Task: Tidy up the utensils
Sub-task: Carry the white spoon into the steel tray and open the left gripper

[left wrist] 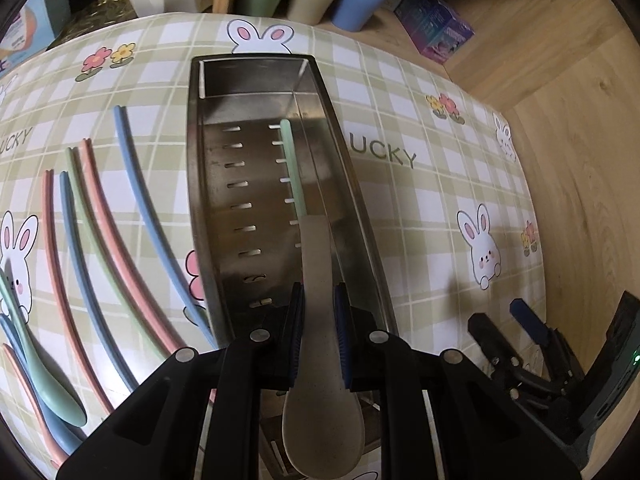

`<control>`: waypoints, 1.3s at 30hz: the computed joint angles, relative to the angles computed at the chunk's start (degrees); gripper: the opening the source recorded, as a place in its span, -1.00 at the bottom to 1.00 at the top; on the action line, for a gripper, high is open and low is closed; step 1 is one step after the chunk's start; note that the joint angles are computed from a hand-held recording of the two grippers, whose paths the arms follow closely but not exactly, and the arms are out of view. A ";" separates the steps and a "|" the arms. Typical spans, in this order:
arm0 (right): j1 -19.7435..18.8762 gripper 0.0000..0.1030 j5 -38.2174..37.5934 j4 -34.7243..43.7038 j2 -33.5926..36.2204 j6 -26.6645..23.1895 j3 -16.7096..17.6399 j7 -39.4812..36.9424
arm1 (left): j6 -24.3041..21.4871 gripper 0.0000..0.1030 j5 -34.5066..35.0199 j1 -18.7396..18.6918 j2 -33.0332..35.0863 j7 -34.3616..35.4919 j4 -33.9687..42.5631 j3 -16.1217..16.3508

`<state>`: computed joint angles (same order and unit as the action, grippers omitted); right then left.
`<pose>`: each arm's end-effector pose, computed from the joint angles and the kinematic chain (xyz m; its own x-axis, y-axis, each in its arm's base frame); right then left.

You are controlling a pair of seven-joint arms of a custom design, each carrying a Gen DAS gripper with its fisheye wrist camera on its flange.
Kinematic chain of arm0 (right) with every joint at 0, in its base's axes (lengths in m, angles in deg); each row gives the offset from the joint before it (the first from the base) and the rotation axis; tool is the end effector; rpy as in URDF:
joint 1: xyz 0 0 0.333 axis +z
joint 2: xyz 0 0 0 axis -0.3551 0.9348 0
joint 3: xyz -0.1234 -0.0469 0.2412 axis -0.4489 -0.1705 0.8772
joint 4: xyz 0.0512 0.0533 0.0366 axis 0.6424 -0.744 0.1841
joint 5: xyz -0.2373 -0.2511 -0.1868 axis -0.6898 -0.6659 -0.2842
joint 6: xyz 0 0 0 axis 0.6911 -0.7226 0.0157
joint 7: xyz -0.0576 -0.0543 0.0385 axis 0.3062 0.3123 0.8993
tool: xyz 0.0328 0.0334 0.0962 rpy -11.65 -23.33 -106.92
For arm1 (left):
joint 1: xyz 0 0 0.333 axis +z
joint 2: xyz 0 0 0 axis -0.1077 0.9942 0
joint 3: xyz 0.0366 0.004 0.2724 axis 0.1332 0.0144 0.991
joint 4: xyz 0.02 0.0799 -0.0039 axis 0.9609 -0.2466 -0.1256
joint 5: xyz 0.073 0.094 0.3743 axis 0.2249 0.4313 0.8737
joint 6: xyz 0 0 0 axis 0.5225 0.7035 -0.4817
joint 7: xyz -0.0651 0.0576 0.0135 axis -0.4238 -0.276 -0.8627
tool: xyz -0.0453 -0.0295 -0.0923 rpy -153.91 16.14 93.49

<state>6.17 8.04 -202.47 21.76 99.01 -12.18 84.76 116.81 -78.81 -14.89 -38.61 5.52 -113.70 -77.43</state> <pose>0.4447 0.3429 0.4773 0.3271 -0.9345 -0.1405 -0.8401 -0.2195 -0.4960 0.4232 -0.1339 0.5021 0.3351 -0.8887 0.3130 -0.8733 -0.4177 -0.2507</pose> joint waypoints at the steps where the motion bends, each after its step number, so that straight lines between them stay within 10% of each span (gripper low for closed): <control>1: -0.03 0.65 0.12 -0.12 -0.07 0.02 -0.06 0.08 | -0.11 -0.71 0.06 -0.08 0.03 0.17 -0.02 -0.02; 25: -0.29 0.65 -0.70 -2.06 -2.96 -1.61 0.26 2.09 | -1.05 -0.65 -3.55 -1.81 1.03 3.58 -0.25 0.49; 39: 0.85 0.65 -3.77 -3.34 -6.41 -1.40 2.85 9.77 | -1.26 -0.39 -1.79 -0.55 -12.69 10.24 -5.43 2.87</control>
<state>7.02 4.27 -205.81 15.35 97.61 -9.33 94.54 115.55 -80.60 -15.44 -51.30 15.76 -119.13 -74.56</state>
